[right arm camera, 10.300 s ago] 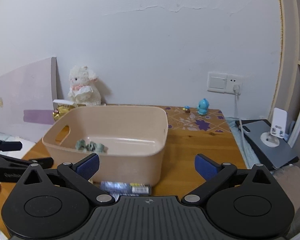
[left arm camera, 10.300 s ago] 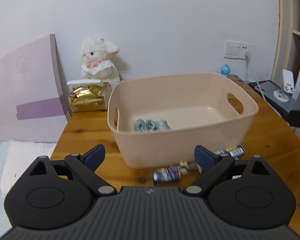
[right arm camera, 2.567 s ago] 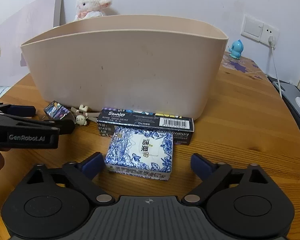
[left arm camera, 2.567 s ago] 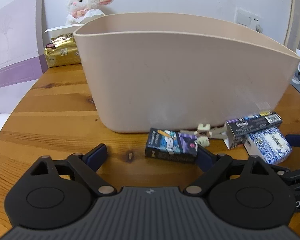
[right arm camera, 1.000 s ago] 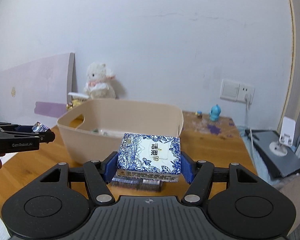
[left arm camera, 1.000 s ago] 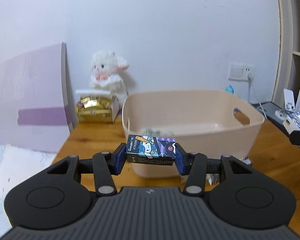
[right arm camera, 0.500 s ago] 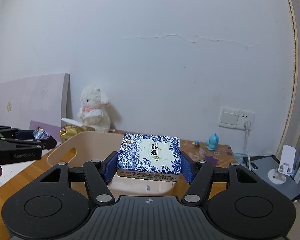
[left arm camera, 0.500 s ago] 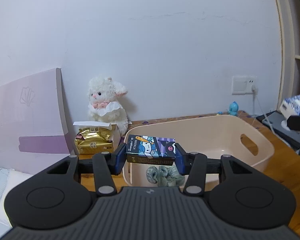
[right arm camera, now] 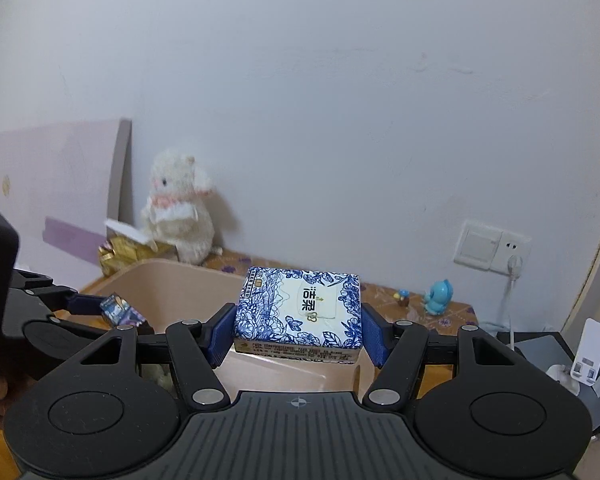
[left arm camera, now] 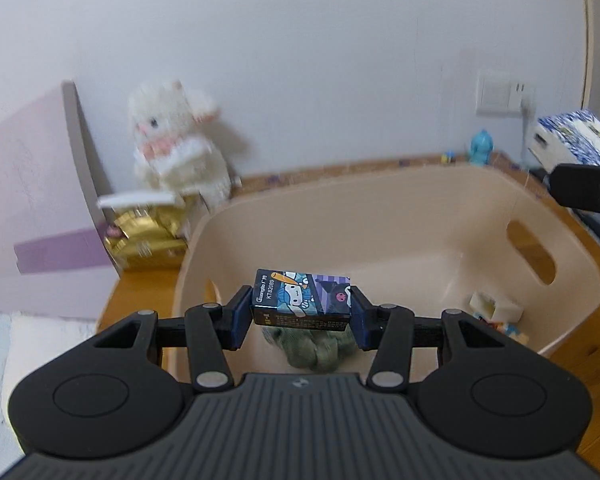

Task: Organize objects
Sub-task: 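Carry the patterned box with the right tool while the left tool carries the dark blue box over the bin, then open the right tool over the bin while the left tool releases the dark blue box inside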

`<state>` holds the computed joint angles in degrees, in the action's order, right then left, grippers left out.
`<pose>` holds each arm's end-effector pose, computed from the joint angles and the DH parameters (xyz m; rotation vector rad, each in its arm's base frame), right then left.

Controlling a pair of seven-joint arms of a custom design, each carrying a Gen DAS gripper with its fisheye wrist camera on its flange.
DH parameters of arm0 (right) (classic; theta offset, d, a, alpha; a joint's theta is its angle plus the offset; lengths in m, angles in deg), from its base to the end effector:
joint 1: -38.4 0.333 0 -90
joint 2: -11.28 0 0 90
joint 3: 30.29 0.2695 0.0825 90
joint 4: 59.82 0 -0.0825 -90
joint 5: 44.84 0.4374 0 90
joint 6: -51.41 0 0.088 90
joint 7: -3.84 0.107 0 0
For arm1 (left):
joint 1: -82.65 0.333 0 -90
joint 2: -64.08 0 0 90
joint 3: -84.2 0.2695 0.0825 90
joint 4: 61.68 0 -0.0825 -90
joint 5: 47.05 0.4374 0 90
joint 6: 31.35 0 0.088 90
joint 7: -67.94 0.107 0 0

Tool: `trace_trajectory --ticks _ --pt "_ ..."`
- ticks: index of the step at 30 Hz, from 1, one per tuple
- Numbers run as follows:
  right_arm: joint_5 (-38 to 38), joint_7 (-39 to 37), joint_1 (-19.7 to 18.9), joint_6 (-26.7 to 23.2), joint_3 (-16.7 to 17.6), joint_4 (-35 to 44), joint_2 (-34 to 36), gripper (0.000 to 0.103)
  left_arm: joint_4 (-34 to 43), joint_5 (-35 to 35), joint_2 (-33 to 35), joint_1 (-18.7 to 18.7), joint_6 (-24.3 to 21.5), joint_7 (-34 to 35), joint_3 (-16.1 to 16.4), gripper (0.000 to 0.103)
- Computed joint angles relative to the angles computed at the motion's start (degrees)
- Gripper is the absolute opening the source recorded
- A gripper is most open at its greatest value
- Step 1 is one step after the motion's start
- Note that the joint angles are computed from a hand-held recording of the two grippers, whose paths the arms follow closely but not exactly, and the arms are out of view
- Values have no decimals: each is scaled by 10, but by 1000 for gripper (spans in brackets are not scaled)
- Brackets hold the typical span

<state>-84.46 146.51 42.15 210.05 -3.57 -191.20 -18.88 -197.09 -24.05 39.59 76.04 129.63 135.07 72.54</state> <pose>0.4321 0.3169 0.5725 -1.6855 1.3646 -0.9794 0.5054 -0.1934 0.5221 -1.4287 1.8632 -0.7668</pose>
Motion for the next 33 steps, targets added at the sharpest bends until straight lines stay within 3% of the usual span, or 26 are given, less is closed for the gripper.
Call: trace_trajectory --ticks 5,12,18,20,24,27,33 --pt "0 -18 15 -37 -14 45 74 61 44 0 45 -3 -56 7 -5 52" --pt "6 -44 73 -86 -66 79 140 61 92 4 90 -8 -132 10 -6 52" --pt "60 -89 122 -115 -118 99 176 62 120 -20 105 -19 -181 26 2 53" --pt "62 -87 127 -110 -126 94 175 69 115 -27 100 -21 -179 29 4 54" --pt "50 -72 126 -98 -125 78 155 76 99 -22 81 -19 -163 19 3 74" --pt "27 -46 116 -86 -117 55 123 79 83 -29 61 -20 -144 20 8 82" --pt "43 -27 88 -51 -101 3 55 86 32 -31 1 -17 -100 10 8 89"
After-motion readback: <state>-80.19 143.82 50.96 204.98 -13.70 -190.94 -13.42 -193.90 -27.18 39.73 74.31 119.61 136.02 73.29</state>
